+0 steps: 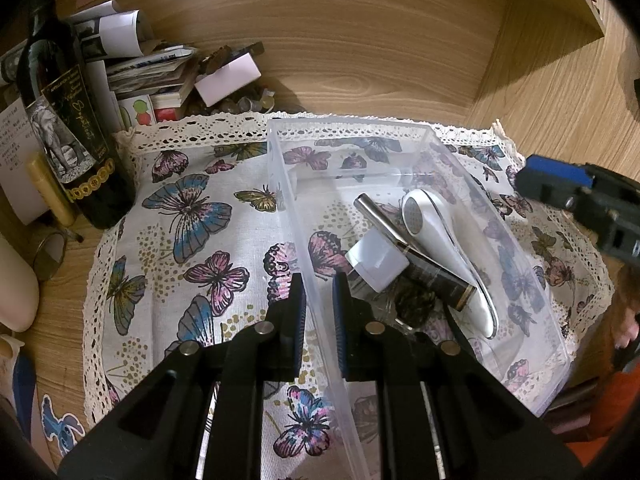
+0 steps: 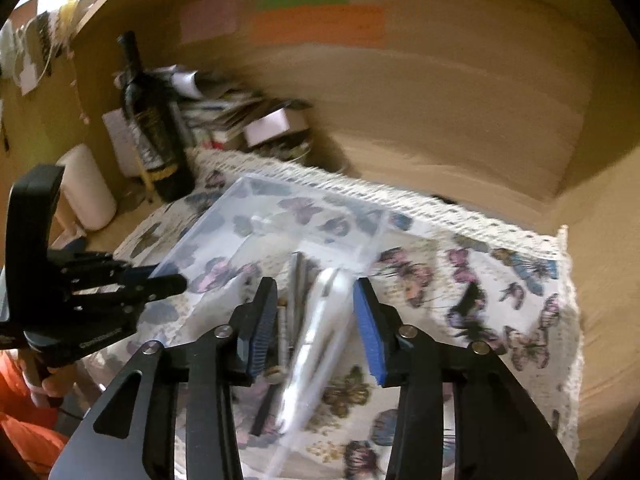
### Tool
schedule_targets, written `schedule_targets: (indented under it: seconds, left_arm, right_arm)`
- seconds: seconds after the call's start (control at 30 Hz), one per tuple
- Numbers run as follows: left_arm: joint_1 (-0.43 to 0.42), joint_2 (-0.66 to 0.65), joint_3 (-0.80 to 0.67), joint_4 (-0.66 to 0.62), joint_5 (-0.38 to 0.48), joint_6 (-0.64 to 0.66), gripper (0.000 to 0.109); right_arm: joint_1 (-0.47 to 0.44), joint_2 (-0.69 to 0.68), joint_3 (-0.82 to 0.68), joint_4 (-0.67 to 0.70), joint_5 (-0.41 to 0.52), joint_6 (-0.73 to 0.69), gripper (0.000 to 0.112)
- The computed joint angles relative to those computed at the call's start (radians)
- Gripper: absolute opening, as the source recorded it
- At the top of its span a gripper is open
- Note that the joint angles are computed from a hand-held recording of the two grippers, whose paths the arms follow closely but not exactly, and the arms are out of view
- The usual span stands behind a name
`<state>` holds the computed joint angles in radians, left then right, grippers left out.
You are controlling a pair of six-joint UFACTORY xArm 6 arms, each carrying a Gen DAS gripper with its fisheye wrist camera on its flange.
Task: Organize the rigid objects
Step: 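Grasp the small black item left on the cloth with the right gripper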
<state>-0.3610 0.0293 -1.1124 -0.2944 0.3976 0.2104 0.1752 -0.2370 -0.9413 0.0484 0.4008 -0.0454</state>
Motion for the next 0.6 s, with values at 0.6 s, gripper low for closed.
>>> schedule_targets:
  seconds: [0.6]
  left_arm:
    - [-0.001, 0.009, -0.013, 0.010, 0.003, -0.018, 0.013]
  right_arm:
    - [-0.202, 0.187, -0.141, -0.150, 0.068, 0.203, 0.049]
